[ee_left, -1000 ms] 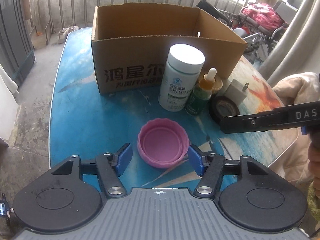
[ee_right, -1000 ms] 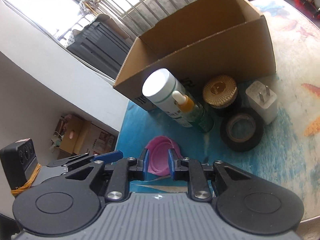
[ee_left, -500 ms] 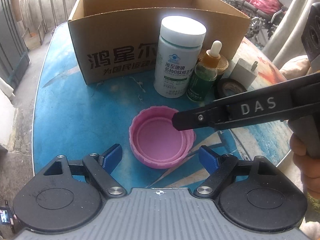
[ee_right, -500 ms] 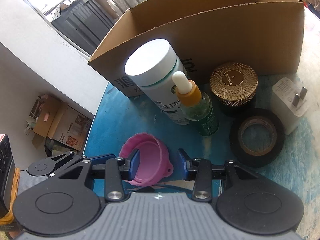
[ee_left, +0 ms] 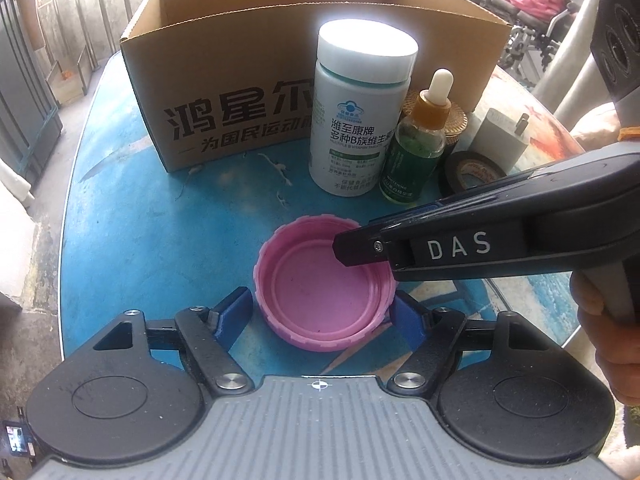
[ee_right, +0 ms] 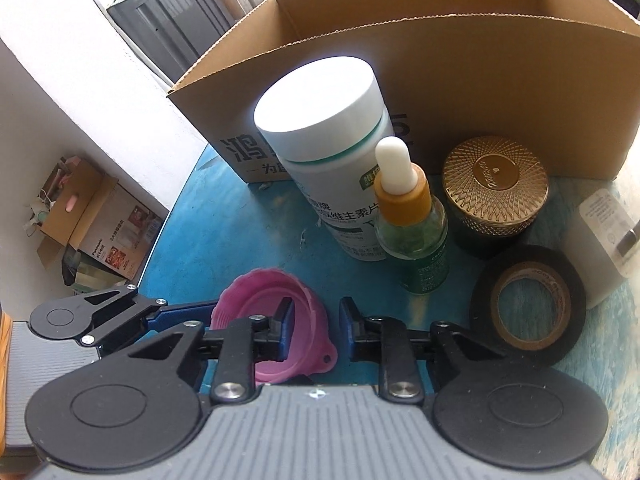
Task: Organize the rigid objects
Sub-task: 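Move the right tool back to the pink bowl and grasp its rim, then lift the pink bowl into the box and open the right gripper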
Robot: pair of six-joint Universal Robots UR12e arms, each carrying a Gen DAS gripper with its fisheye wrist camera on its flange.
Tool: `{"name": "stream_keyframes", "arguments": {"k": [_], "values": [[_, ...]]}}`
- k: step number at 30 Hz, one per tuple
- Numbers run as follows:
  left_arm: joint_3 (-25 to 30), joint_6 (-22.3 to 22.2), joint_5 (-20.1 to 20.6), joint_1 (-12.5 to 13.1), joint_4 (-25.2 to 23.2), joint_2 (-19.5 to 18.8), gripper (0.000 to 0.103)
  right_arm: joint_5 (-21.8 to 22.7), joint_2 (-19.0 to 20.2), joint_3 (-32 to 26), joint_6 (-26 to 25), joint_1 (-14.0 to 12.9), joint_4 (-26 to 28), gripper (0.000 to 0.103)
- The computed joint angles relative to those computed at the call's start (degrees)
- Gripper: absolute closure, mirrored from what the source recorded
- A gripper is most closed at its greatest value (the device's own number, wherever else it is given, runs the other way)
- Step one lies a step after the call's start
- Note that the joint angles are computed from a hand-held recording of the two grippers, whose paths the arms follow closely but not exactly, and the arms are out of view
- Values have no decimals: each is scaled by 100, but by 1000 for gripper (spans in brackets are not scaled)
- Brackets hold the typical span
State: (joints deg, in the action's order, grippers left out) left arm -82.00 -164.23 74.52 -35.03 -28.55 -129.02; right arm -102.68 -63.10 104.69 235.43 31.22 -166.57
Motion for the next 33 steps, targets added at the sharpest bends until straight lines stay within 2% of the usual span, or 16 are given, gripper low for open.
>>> {"name": "stream_keyframes", "arguments": {"k": [5, 15, 22, 27, 30, 33], "values": [[2, -8, 39, -15, 32, -3, 30, 93, 0, -21, -91, -15, 20, 84], [-80, -59, -1, 11, 139, 53, 30, -15, -9, -32, -149, 26, 92, 92], [-369, -97, 35, 51, 761, 316, 30, -513, -81, -161, -439, 230, 15, 91], [-432, -84, 114, 75, 1445, 474, 30, -1105, -155, -372, -1005, 381, -178, 91], [-284, -53, 203, 69, 1746, 461, 30, -1301, -221, -477, -1381, 359, -369, 91], [14, -85, 245, 51, 1786, 373, 30, -1316, -290, -579, -1699, 247, -482, 91]]}}
